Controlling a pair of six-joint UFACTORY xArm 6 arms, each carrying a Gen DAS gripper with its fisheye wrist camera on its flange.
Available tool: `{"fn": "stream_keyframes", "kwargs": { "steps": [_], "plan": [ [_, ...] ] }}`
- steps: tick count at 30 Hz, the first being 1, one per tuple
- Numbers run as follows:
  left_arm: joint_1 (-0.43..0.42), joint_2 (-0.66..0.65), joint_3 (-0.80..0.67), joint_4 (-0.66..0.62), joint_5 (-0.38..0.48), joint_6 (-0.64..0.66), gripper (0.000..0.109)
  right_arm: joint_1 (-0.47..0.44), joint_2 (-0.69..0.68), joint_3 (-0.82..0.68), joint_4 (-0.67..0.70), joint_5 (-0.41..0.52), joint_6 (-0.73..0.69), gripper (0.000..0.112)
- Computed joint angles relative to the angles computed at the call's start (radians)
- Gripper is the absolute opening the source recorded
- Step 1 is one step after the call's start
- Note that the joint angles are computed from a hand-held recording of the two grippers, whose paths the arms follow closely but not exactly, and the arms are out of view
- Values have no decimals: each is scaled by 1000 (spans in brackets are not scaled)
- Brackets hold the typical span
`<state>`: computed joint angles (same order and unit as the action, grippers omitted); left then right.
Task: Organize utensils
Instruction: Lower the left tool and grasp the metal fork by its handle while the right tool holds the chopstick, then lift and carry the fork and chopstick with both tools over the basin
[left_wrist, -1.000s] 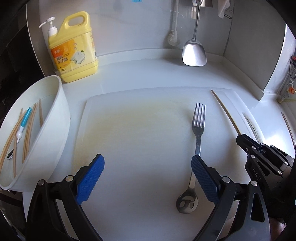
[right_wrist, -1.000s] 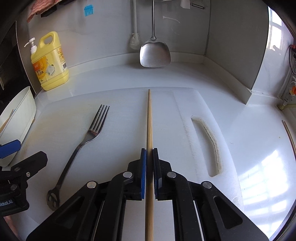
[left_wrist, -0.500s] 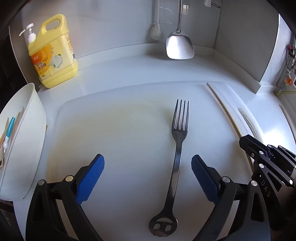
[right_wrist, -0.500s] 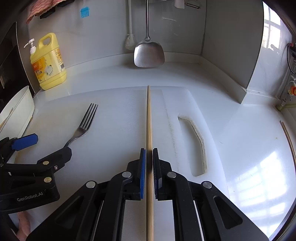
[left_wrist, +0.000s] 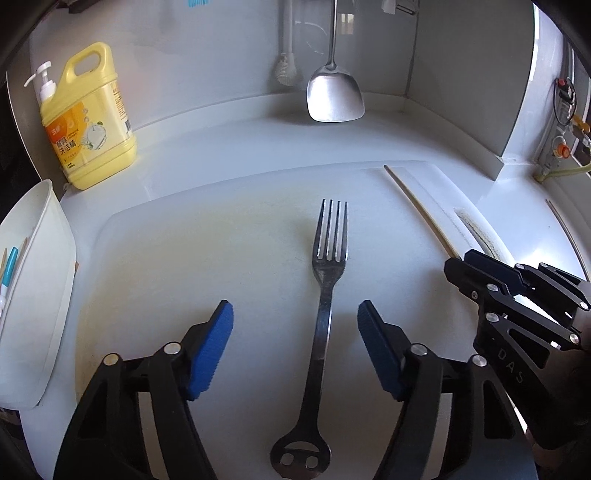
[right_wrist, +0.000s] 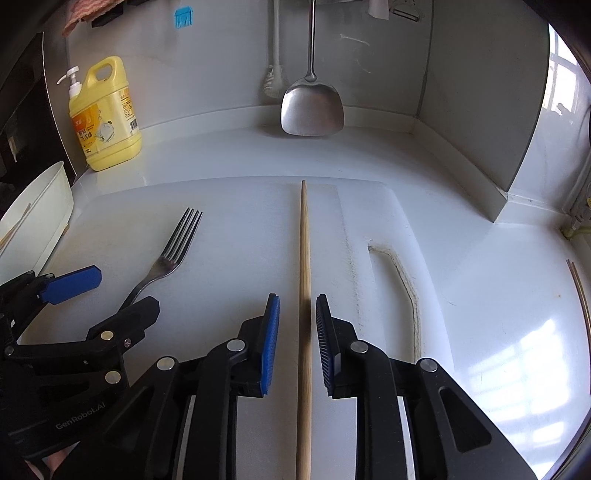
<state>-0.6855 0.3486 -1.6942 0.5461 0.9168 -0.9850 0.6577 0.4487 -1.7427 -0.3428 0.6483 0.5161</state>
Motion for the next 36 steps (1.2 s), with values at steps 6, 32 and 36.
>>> {"fn": "stream_keyframes", "kwargs": {
  "steps": [6,32,36],
  "plan": [
    [-8,19,-31,-24,-5,36,9,2,1,4,14,-16,-19,8],
    [-44,-231,113,15,68,-200,7,43,-118,65,216,-91,-176,6],
    [-49,-334,172,57,150,-261,7,80,-71,-42,284,-60,-266,6]
  ]
}}
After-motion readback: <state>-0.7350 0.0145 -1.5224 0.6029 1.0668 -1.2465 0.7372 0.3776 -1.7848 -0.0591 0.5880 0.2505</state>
